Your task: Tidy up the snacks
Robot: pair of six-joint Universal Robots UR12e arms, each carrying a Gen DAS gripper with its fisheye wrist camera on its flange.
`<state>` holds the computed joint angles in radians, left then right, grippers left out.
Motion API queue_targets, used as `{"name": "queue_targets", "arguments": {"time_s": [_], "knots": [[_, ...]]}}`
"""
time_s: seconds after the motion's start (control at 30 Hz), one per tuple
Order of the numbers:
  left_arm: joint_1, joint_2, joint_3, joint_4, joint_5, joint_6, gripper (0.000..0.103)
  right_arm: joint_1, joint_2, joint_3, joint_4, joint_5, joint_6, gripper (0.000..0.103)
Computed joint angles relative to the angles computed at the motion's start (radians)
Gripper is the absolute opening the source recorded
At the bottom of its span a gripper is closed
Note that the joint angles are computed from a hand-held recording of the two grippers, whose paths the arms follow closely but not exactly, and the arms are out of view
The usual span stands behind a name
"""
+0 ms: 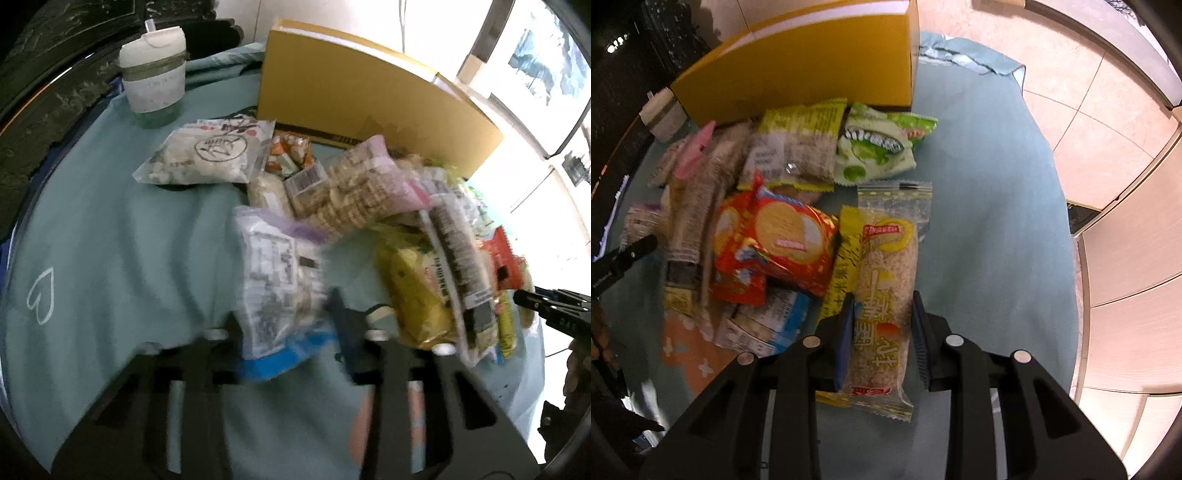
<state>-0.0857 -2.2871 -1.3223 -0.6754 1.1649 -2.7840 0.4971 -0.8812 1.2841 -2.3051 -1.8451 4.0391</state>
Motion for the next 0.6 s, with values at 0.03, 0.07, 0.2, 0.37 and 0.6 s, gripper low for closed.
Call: {"name": "queue_targets", "arguments": {"time_s": [0.03,0.07,0.2,0.37,0.6], "knots": [[0.001,0.004,-0.004,0.007,-0.003,-0.001,0.029,0.002,-0.001,-0.002,-0.003,-0.004,0.001,0.029],[0.0,0.007,-0.007,0.013,-0.002,0.0,0.029,0.005,-0.002,-0.004,-0.008,-0.009,-0.002,0.029],[-0.014,0.0,0.0,-0.004,0.068,0.017,0.035,0.006,-0.001,-0.008,0.012,-0.002,0.001,0.029],[-0.02,-0.009,-0.01,0.035,0.15,-0.008,0.088,0.0,0.004,-0.006,0.038,0.024,-0.006,0.029],[-0.029,-0.031,0.009,0.045,0.193,-0.007,0.085,0.001,0.002,0.001,0.055,0.039,-0.003,0.029]]}}
